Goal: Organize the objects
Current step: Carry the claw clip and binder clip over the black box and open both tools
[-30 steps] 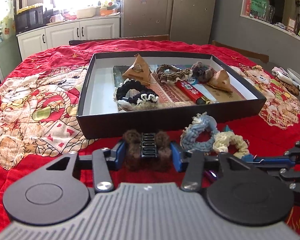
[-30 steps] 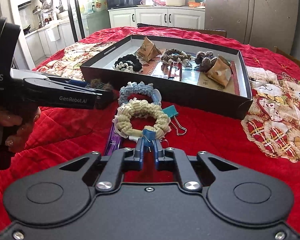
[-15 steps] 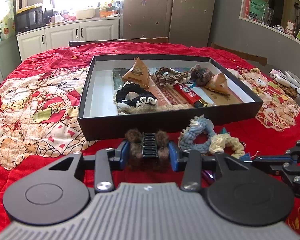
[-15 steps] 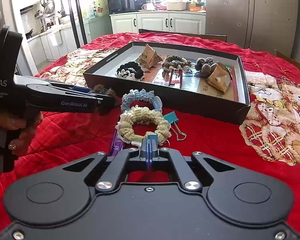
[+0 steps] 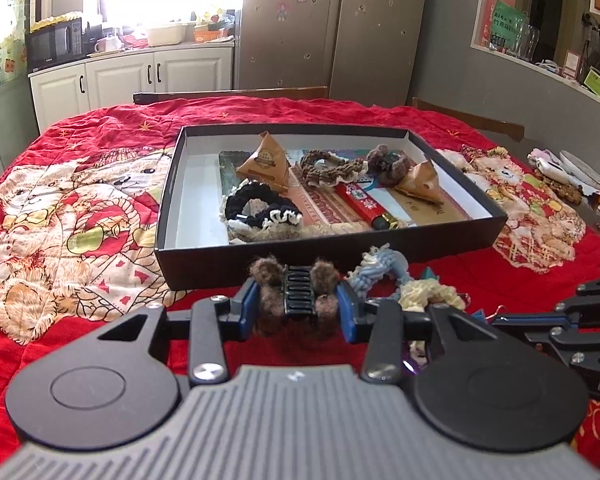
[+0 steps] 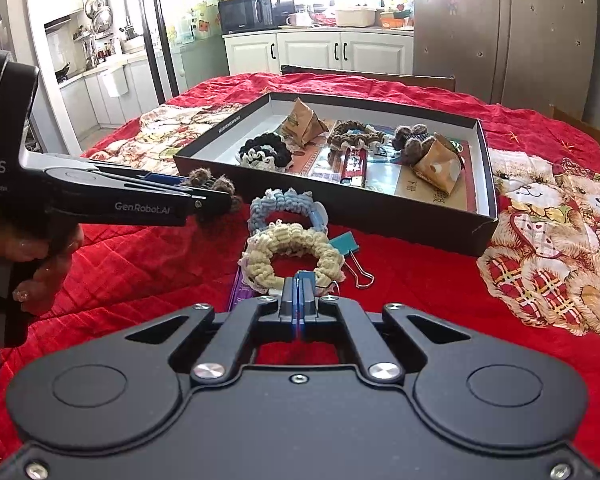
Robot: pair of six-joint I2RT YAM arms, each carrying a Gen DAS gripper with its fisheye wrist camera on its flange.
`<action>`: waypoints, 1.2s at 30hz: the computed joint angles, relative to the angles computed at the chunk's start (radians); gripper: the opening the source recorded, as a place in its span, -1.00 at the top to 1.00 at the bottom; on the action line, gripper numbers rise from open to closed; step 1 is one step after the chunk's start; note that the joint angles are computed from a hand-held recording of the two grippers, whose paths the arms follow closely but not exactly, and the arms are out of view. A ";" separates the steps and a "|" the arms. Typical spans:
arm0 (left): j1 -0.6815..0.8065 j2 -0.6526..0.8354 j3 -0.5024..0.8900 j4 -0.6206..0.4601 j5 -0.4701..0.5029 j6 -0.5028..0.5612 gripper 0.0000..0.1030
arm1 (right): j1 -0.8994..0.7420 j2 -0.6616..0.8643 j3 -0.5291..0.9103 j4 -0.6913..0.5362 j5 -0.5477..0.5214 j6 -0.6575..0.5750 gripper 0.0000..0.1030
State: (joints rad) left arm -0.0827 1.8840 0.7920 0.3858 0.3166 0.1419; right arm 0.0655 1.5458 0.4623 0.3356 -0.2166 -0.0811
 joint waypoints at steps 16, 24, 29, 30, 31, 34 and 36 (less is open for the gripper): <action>-0.020 -0.045 0.050 -0.037 0.010 -0.009 0.14 | -0.050 -0.069 0.086 -0.058 -0.023 -0.028 0.97; -0.062 0.057 0.226 -0.092 -0.034 -0.032 0.14 | -0.067 0.063 0.256 -0.070 -0.037 -0.008 0.97; -0.092 0.145 0.348 -0.133 -0.077 -0.042 0.14 | -0.073 0.185 0.380 -0.077 -0.013 0.003 0.97; -0.096 0.162 0.374 -0.144 -0.085 -0.045 0.13 | -0.073 0.209 0.404 -0.079 -0.012 0.005 0.97; -0.100 0.180 0.398 -0.152 -0.093 -0.050 0.13 | -0.076 0.234 0.427 -0.080 -0.014 0.005 0.97; -0.113 0.234 0.470 -0.181 -0.122 -0.063 0.13 | -0.083 0.312 0.494 -0.083 -0.019 0.008 0.97; -0.119 0.268 0.513 -0.199 -0.137 -0.072 0.13 | -0.088 0.359 0.543 -0.101 -0.025 0.017 0.97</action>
State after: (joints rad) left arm -0.2014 2.1517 1.3053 0.1866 0.1794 0.0695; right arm -0.0224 1.9052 1.0057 0.2351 -0.2413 -0.0644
